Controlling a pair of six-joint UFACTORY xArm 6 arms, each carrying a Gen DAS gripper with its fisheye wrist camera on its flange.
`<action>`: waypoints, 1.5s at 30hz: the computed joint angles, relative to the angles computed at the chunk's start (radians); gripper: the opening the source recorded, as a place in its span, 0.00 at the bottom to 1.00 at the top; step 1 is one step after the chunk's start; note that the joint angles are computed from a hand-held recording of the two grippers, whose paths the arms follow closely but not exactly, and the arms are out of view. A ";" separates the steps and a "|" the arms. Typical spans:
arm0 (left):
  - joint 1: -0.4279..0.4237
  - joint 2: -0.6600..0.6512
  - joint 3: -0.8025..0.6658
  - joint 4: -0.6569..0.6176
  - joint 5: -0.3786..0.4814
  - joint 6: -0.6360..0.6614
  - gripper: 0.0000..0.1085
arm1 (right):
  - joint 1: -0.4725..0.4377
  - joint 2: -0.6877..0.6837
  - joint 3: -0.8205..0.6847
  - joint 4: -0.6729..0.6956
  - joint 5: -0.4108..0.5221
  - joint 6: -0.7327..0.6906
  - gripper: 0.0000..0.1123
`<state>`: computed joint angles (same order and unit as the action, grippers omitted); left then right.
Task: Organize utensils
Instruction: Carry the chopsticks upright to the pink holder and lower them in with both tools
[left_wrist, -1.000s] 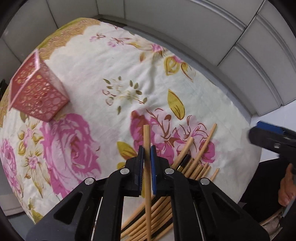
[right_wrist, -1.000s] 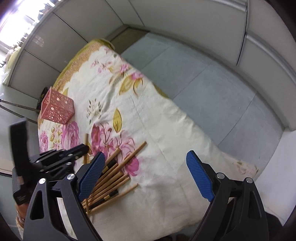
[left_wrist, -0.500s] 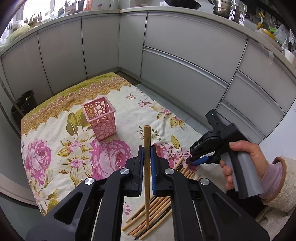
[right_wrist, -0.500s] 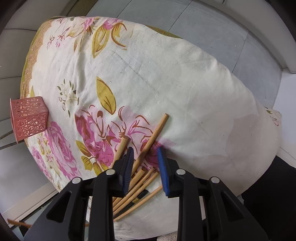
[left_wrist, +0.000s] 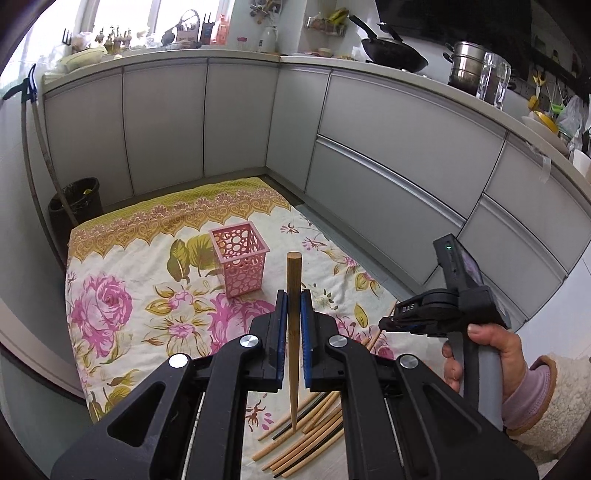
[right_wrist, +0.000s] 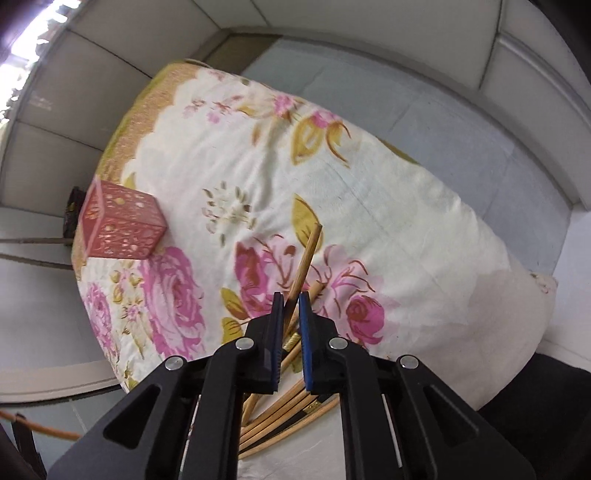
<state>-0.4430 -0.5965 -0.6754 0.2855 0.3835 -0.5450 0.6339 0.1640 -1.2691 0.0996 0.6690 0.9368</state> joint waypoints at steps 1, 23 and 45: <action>-0.001 -0.008 0.002 0.026 -0.005 -0.031 0.06 | 0.005 -0.027 0.021 -0.025 -0.033 -0.007 0.07; 0.035 0.241 -0.393 0.813 0.108 -0.863 0.06 | 0.010 -0.379 0.231 -0.096 -0.281 -0.242 0.06; 0.150 0.427 -0.424 0.902 0.077 -1.028 0.33 | -0.026 -0.189 0.024 0.054 -0.312 -0.422 0.06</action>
